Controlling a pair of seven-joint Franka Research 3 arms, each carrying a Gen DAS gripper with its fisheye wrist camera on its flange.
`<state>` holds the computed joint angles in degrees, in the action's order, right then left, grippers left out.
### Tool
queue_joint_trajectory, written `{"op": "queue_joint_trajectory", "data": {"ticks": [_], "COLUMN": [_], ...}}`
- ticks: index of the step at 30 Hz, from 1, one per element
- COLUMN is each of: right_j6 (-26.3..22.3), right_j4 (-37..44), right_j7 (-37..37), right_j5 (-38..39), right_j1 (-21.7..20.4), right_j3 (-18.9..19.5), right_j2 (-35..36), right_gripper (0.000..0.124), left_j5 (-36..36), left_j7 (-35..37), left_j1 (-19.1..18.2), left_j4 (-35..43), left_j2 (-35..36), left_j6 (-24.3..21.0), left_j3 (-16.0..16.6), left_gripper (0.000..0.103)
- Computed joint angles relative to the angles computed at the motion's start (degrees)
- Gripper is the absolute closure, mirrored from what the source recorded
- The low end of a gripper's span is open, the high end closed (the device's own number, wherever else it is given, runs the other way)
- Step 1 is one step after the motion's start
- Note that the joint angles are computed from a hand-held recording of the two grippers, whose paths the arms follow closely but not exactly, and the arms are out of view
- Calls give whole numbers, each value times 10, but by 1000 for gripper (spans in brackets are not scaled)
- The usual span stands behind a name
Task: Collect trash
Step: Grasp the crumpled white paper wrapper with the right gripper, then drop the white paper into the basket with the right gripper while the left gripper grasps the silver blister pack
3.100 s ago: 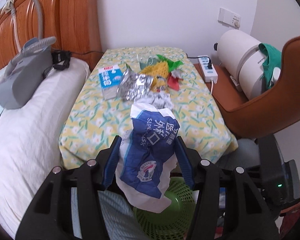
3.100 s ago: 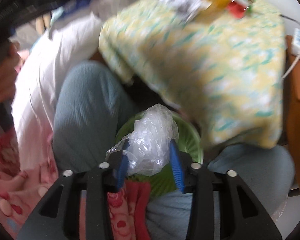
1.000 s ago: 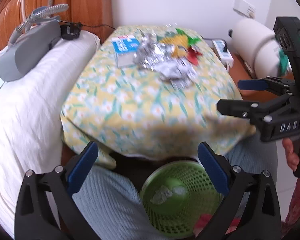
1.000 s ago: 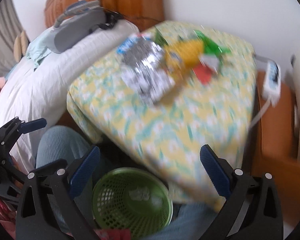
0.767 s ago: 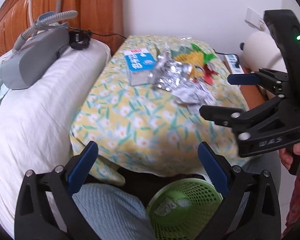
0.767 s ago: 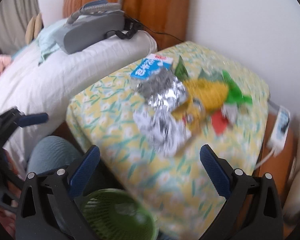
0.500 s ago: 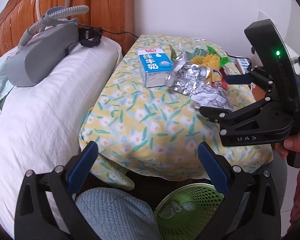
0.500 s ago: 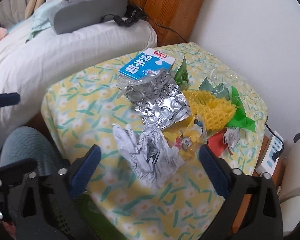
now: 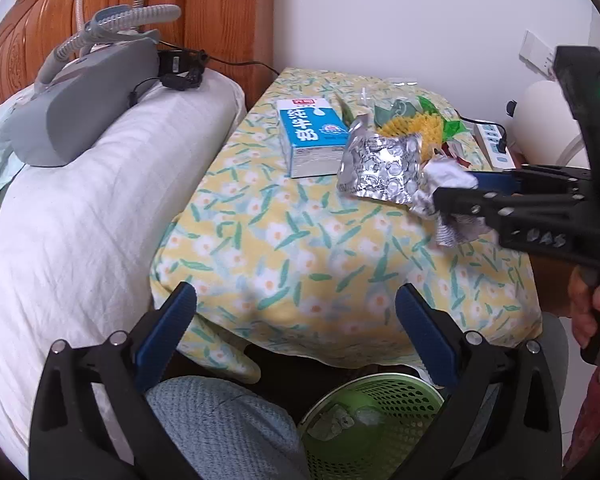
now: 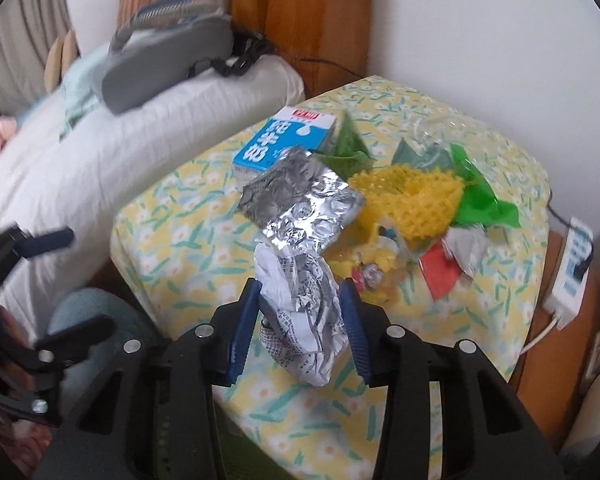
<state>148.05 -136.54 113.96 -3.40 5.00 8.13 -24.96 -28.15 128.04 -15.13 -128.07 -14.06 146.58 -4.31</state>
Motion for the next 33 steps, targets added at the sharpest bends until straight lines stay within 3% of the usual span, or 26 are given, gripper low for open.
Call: {"op": "queue_joint_trajectory", "data": {"ticks": [9, 15, 18, 22, 28, 29, 33], "right_j6": [14, 15, 19, 29, 45, 46, 52], "right_j4": [-70, -113, -132, -150, -160, -161, -165], "right_j7": [19, 33, 36, 31, 13, 11, 5], "right_j5": [41, 59, 69, 85, 105, 108, 118], "right_j1": [-9, -21, -25, -24, -20, -20, -19], "right_j3": [-3, -2, -3, -10, -19, -19, -19], "right_j2": [-89, -133, -152, -164, -161, -161, -160], "right_gripper": [82, 82, 81, 80, 80, 80, 80], "left_j5": [-4, -4, -13, -43, -34, -24, 21], "left_j7": [9, 15, 7, -20, -77, -84, -116], "left_j1": [-19, -26, -20, 1, 23, 23, 24], "left_j4": [6, 56, 102, 179, 240, 243, 258], "left_j2": [16, 73, 112, 170, 224, 229, 247], "left_j6": [5, 18, 1, -57, -86, -83, -88], "left_j3": [-18, -41, -55, -75, -104, -107, -117], "left_gripper": [8, 8, 8, 8, 8, 9, 31]}}
